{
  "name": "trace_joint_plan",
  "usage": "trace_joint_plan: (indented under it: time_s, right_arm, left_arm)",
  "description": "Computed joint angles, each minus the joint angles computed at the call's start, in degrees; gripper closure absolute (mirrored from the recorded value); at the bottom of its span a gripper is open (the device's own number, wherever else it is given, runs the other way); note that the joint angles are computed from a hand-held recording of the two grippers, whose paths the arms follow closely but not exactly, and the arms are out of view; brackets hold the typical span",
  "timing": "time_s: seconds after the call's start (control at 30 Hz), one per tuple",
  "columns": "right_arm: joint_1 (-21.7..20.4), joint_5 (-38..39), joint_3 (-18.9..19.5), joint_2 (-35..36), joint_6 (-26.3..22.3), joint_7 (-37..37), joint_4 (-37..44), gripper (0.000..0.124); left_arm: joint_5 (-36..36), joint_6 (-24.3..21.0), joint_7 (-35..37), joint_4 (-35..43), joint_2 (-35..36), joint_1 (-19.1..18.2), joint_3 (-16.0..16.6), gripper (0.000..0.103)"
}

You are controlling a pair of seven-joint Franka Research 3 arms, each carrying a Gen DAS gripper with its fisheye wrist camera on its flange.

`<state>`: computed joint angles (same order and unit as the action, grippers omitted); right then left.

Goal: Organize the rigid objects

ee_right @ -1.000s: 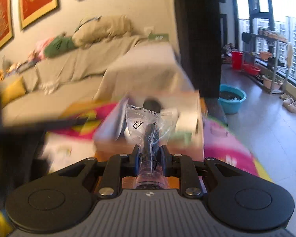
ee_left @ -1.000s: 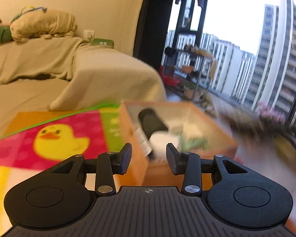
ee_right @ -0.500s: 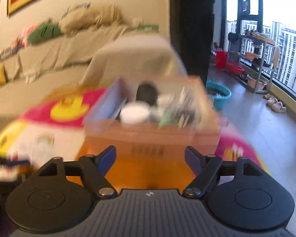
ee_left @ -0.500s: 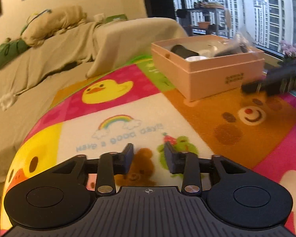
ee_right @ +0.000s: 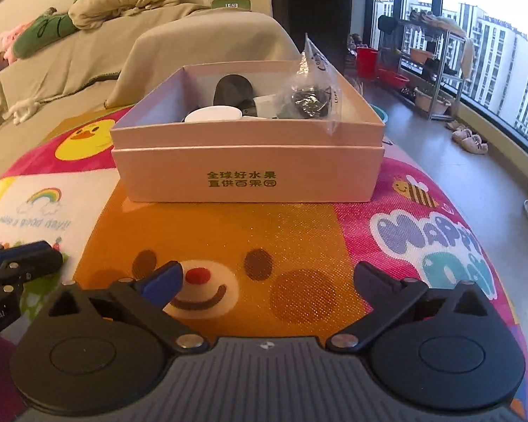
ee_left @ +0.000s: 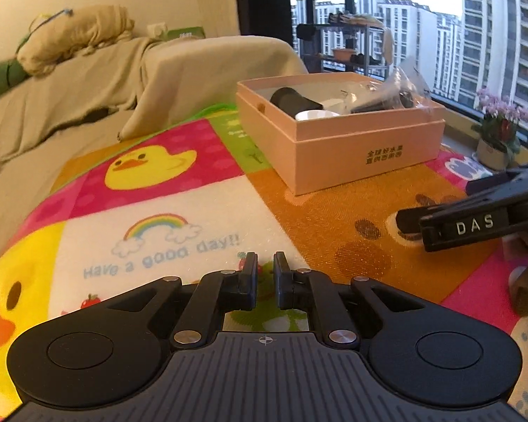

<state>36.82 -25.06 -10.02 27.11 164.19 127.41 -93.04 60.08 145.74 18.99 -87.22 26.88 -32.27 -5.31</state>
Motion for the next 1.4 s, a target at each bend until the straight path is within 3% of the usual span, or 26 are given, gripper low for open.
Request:
trace_joint_plan:
  time_s: [0.07,0.13,0.2,0.27,0.37,0.43,0.5,0.57,0.63,0.7,0.77,0.87,1.03,1.4]
  right_arm:
    - [-0.6,0.6,0.4,-0.1,0.4,-0.7,-0.2,0.021]
    - [-0.6,0.8,0.4,-0.3,0.6,-0.9,-0.5,0.021]
    - [-0.8,1.2,0.5,-0.4,1.0,-1.2,-0.8,0.021]
    - [-0.9,1.6,0.5,-0.6,1.4,-1.5,-1.0,0.021]
    - [-0.9,2.2,0.5,-0.5,1.5,-2.0,-1.1,0.021]
    - [-1.1,2.7,0.8,-0.6,1.5,-2.6,-1.2,0.021]
    - [-1.7,3.6,1.5,-0.8,1.3,-3.9,-1.3,0.021]
    - [-2.1,4.1,1.8,-1.3,1.4,-5.1,-1.9,0.021]
    - [-2.4,4.7,2.1,-1.8,1.9,-6.0,-2.7,0.021]
    - [-2.3,4.8,1.9,-2.0,1.9,-6.6,-3.1,0.021]
    - [-2.0,4.5,1.6,-2.3,2.3,-6.9,-3.6,0.021]
    - [-0.3,3.2,-0.6,-2.2,3.8,-4.5,-4.3,0.021]
    - [5.8,-3.4,-7.7,-1.5,5.0,6.0,-4.4,0.021]
    - [4.4,-9.1,-6.1,-1.1,3.5,11.3,-3.1,0.021]
  left_arm:
    - [-4.5,2.5,5.8,-0.1,-0.1,2.4,-2.0,0.092]
    - [-14.2,5.2,15.9,-0.9,-0.8,6.6,-5.8,0.091]
    - [-21.6,5.6,22.2,-1.6,-1.5,8.9,-7.9,0.081]
    - [-21.7,4.3,21.4,-1.7,-1.9,7.1,-5.8,0.083]
    - [-21.3,5.7,19.3,-1.6,-1.5,5.3,-4.1,0.077]
    - [-22.9,6.7,19.8,-0.8,-0.6,5.3,-4.3,0.056]
    - [-26.1,7.3,23.4,0.6,0.6,6.2,-5.8,0.026]
    - [-27.8,7.2,25.6,2.3,1.9,5.8,-5.9,0.016]
    - [-24.1,7.6,19.9,3.1,2.3,2.3,-1.6,0.017]
    - [-15.0,2.8,8.1,4.8,3.0,-3.6,4.8,0.021]
    - [-7.7,-2.1,-1.2,5.5,3.4,-7.1,7.9,0.022]
    - [-3.9,-3.2,-7.3,4.6,3.2,-7.2,7.5,0.022]
    - [-3.0,-7.3,-8.2,7.4,4.7,-5.4,4.1,0.02]
    - [-1.2,-10.0,-9.6,8.6,5.4,-4.1,1.8,0.02]
